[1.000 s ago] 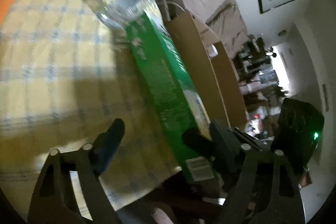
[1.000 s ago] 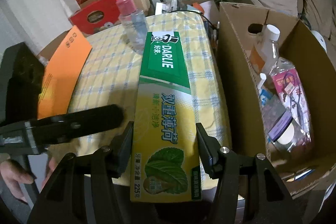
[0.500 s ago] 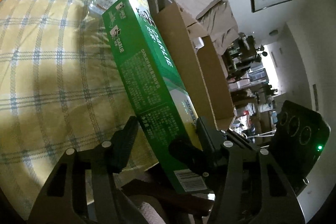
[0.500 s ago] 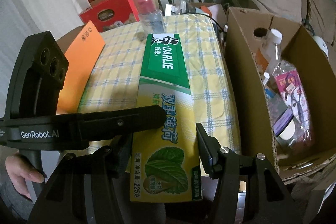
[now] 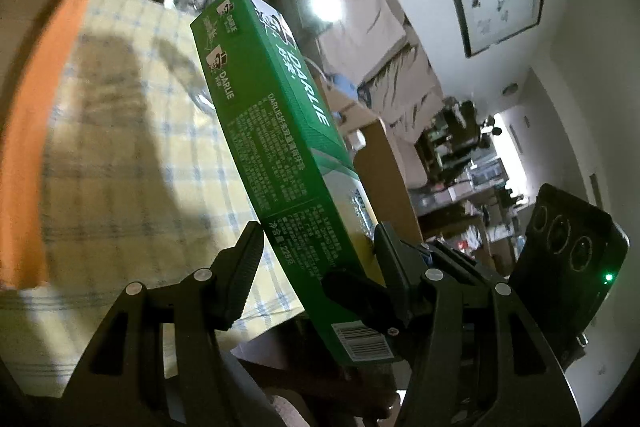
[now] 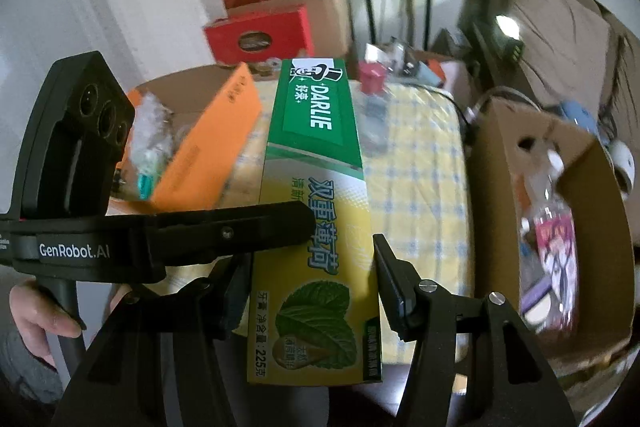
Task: Organize objects
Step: 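Carry the toothpaste box over the orange box and release it inside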
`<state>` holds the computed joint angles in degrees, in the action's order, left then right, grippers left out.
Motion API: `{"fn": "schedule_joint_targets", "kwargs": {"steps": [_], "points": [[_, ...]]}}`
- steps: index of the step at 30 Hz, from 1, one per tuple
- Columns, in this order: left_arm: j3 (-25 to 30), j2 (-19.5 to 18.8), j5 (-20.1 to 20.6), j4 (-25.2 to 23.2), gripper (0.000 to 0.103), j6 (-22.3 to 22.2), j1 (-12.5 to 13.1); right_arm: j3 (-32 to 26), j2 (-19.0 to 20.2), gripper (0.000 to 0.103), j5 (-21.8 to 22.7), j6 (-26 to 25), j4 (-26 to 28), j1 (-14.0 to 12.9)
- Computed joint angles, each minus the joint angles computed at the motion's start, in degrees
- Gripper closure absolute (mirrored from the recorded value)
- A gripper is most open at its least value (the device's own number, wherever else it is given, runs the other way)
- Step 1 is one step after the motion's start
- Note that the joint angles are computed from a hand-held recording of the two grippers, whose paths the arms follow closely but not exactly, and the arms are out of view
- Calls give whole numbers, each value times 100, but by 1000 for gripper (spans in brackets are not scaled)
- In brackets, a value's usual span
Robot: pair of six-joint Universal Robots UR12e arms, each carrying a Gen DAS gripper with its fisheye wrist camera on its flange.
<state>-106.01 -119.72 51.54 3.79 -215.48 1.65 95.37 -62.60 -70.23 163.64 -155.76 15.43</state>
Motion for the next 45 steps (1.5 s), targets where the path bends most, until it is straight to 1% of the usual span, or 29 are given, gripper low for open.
{"fn": "schedule_joint_targets", "kwargs": {"steps": [4, 6, 12, 16, 22, 26, 33, 40, 45], "points": [[-176, 162, 142, 208, 49, -122, 163, -217, 69, 45, 87, -255, 92, 148], [-261, 228, 225, 335, 49, -256, 260, -343, 125, 45, 134, -426, 158, 228], [-492, 345, 388, 644, 49, -569, 529, -765, 343, 45, 237, -959, 483, 489], [-646, 446, 587, 787, 49, -700, 700, -1034, 496, 45, 307, -1153, 664, 661], [-813, 506, 732, 941, 49, -856, 930, -1432, 744, 45, 361, -1538, 881, 916], [-937, 545, 842, 1040, 49, -943, 1079, -1639, 888, 45, 395, -1621, 988, 1036], [-1133, 577, 870, 1179, 48, -1048, 1308, -1961, 1112, 45, 484, -1907, 1182, 1202], [-1178, 477, 848, 1294, 49, -1195, 1477, -2397, 1378, 45, 378, -2527, 1556, 1360], [-1169, 379, 740, 1291, 49, -1282, 1602, -2716, 1568, 45, 337, -2950, 1932, 1428]]}}
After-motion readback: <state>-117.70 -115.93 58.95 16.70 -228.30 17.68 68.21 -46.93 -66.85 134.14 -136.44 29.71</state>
